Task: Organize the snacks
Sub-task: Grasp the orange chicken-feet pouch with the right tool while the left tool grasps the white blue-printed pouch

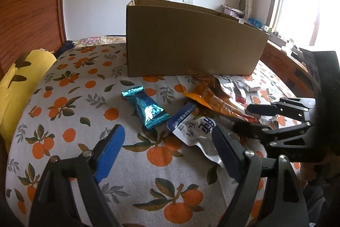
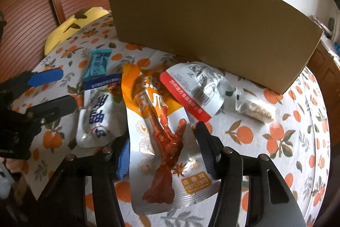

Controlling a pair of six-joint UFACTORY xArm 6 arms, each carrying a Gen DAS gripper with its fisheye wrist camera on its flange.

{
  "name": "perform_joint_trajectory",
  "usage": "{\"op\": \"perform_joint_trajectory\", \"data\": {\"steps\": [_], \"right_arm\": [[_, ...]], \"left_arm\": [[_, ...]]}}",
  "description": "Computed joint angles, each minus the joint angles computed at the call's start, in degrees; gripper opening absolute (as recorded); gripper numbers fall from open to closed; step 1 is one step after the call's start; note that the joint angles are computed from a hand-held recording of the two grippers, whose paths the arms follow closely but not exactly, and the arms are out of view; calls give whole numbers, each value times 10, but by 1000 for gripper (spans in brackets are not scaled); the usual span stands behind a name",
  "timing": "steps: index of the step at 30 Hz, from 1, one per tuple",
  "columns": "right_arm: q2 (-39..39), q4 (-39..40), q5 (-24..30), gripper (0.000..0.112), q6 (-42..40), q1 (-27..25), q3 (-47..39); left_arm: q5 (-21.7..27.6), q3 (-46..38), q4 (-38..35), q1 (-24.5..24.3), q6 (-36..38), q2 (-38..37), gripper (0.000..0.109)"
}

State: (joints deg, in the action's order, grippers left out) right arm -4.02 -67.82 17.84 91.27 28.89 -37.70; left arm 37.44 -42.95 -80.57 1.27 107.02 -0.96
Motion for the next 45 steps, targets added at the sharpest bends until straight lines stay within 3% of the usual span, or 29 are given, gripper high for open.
{"op": "perform_joint_trajectory", "data": {"steps": [8, 12, 18, 26, 29, 33, 36, 42, 45], "right_arm": [[-49, -55, 10, 47, 89, 22, 43], [-86, -84, 8, 46, 141, 23, 74], [-128, -82, 38, 46, 151, 30, 107], [-125, -129, -3, 48, 193, -3, 117], [-126, -158, -18, 49, 224, -13, 121], [-127, -143, 7, 50, 211, 2, 120], [-126, -141, 16, 50, 211, 7, 119], [-124, -147, 18, 50, 219, 7, 119], [-121, -146, 18, 51, 216, 7, 118]], "left_arm": [[-40, 16, 12, -30, 9, -15, 84], [-34, 24, 59, -43, -62, -26, 84], [-85, 25, 105, -93, -159, -21, 84], [-127, 11, 154, -134, -290, -1, 84], [-168, 16, 151, -157, -297, 2, 84], [-238, 30, 147, -190, -283, 7, 84], [-261, 38, 133, -196, -258, 7, 84], [-256, 49, 131, -182, -250, -6, 84], [-248, 52, 115, -174, -228, -11, 74]]}}
